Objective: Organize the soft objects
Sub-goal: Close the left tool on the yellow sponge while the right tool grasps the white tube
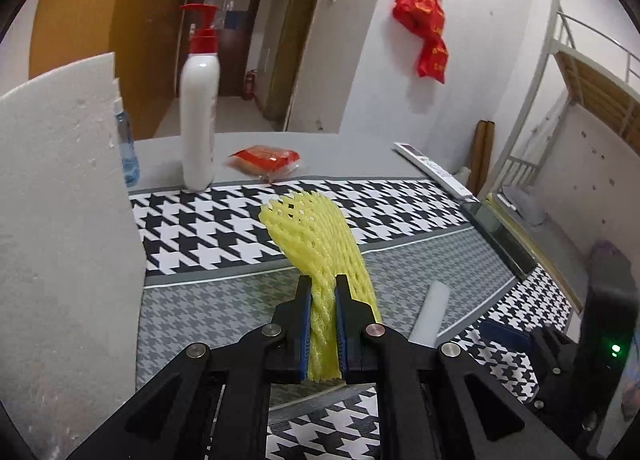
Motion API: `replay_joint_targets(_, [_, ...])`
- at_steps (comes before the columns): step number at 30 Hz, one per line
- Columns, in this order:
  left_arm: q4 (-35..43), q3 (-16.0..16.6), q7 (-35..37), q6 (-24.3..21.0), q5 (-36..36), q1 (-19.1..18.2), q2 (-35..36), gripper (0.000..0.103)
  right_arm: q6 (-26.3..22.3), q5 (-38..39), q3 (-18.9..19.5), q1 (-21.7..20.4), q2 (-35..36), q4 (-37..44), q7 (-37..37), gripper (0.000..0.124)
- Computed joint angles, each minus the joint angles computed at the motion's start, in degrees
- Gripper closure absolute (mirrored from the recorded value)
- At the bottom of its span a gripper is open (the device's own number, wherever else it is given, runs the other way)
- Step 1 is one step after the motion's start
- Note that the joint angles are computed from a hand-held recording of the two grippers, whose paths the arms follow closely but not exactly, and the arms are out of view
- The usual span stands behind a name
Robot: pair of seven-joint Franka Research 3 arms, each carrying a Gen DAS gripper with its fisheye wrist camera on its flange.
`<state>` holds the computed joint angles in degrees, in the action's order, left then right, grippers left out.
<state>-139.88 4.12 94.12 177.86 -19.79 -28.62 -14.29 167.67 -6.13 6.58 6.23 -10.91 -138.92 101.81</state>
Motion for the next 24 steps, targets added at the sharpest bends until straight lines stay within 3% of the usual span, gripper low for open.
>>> replay_joint_targets(3, [0.1,0.2,0.3,-0.3,-0.3,-0.2,0.0,0.092,-2.7,0.9,-0.6,0.4,1.0,1.3,0.1,0.021])
replay_joint_targets(10, [0.2,-1.0,0.0,-0.9,0.0,1.0,0.2,0.092,-5.0,-6.2,0.5,-0.4,1.8,2.9,6.0,0.021])
replay_joint_targets(16, [0.3,-1.0,1.2,-1.4,-1.0,0.8,0.3,0.092,-5.6,-7.9,-0.6,-1.1,-0.6,0.7,9.6,0.021])
replay_joint_targets(19, [0.2,-1.0,2.0,-1.2,-1.6,0.5,0.2,0.092,-5.9,-11.3,0.7,-3.5,-3.1,-1.0,13.2,0.021])
replay_joint_targets(24, [-0.1,-1.7,1.0,-0.6,-0.4,1.3,0.2,0.092,-4.4,-10.7,1.0,-5.4,-5.6,-2.9,15.7,0.021])
